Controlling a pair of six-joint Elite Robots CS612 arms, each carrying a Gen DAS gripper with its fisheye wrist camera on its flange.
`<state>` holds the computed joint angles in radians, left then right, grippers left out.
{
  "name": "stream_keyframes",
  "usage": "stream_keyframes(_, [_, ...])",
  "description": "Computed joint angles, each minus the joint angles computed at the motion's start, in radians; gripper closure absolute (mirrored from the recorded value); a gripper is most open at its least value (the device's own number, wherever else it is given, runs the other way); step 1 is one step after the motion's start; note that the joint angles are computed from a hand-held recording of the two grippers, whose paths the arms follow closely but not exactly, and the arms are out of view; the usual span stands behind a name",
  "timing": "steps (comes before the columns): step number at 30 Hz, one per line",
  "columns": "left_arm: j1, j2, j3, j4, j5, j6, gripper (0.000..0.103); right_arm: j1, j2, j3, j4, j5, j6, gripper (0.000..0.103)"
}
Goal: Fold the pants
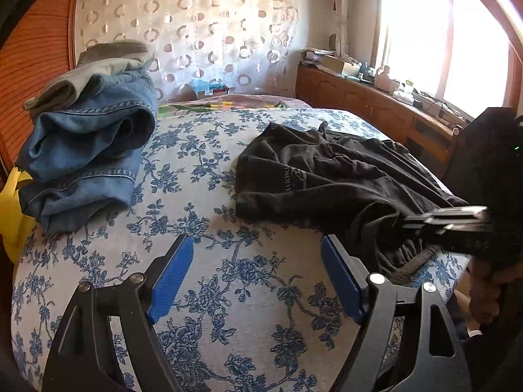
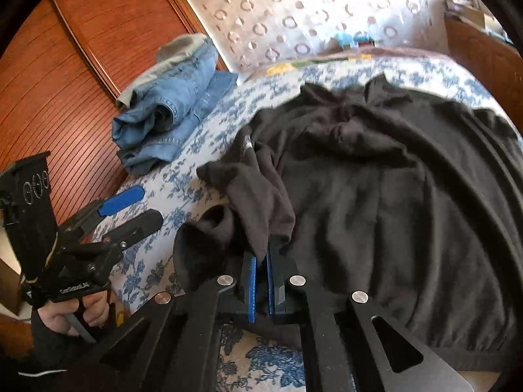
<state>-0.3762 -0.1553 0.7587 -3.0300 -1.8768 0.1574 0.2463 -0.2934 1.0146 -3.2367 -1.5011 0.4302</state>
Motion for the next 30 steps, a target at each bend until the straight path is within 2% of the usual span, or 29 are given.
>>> stream_keyframes(8, [-0.008,0.005,-0.024,0.015,-0.020,0.026,0.022,-0.008,-0.111,0.203,-0.164,-0.202,-0.069,0.100])
stream_keyframes(11, [-0.016,0.008,-0.040,0.031,-0.025,0.046,0.022,-0.014,-0.149,0.278,-0.190,-0.282,-0.079,0.100])
stream_keyframes(14, [-0.022,0.014,-0.063,0.066,-0.045,0.064,0.022,-0.025,-0.177,0.342,-0.199,-0.329,-0.067,0.100])
stream_keyframes(19, [-0.035,0.031,-0.112,0.143,-0.081,0.107,0.022,-0.041,-0.195,0.398,-0.165,-0.338,-0.004,0.100])
stream_keyframes(22, [-0.046,0.048,-0.159,0.204,-0.104,0.138,0.022,-0.040,-0.199,0.410,-0.151,-0.341,0.028,0.095])
stream_keyframes(24, [-0.052,0.057,-0.183,0.235,-0.116,0.152,0.022,-0.041,-0.199,0.406,-0.149,-0.347,0.037,0.089])
stream_keyframes(26, [-0.059,0.065,-0.205,0.263,-0.129,0.168,0.022,-0.039,-0.204,0.416,-0.161,-0.357,0.043,0.076])
stream_keyframes(28, [-0.067,0.069,-0.218,0.284,-0.135,0.185,0.024,-0.037,-0.206,0.426,-0.174,-0.372,0.045,0.070])
stream_keyframes(30, [-0.074,0.070,-0.224,0.303,-0.139,0.203,0.025,-0.034,-0.206,0.433,-0.189,-0.380,0.042,0.069])
